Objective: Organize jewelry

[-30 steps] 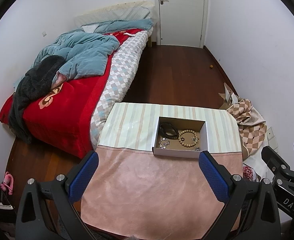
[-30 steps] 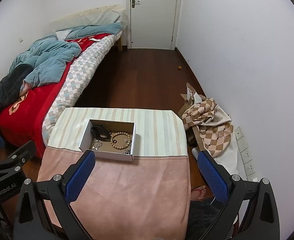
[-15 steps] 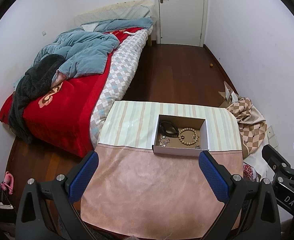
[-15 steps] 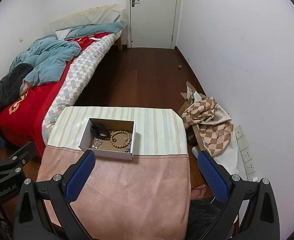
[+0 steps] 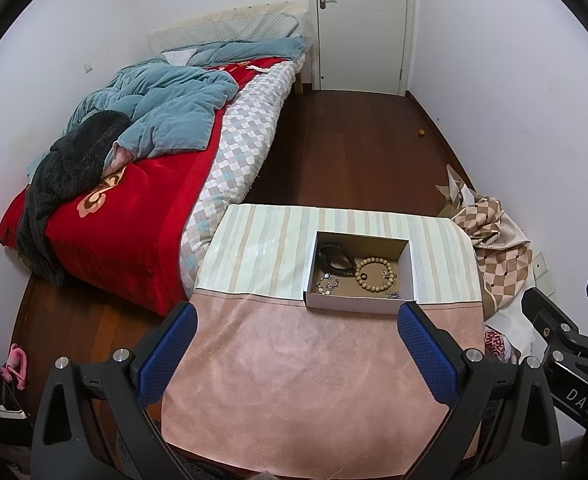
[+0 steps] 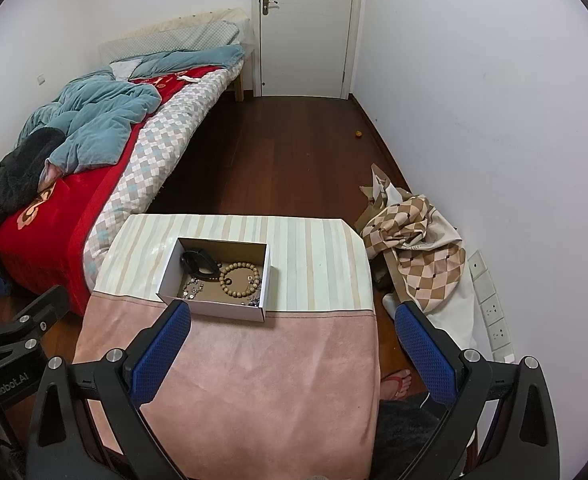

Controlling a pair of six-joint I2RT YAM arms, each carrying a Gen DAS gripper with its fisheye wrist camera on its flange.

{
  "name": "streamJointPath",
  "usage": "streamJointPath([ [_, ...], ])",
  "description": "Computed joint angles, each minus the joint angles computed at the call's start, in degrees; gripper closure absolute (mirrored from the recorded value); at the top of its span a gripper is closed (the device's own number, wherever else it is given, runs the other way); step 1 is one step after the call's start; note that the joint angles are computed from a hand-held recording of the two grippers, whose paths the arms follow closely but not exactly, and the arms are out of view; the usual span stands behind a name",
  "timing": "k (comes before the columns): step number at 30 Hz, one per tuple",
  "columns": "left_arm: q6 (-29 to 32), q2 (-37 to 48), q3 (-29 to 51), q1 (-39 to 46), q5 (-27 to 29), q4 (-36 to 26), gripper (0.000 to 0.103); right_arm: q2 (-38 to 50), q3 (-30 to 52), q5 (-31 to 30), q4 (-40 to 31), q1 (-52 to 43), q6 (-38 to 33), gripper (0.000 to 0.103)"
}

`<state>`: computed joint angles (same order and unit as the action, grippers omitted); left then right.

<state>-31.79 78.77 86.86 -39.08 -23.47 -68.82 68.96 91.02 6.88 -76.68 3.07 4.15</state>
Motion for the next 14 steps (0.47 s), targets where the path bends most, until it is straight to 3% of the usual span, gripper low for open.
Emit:
streamJointPath([
  [14,0.04,-0.18,0.19,-0.4,-0.32,0.19,0.001,0.01,0.04,-0.04,-0.07,-0.14,-0.1,0.0],
])
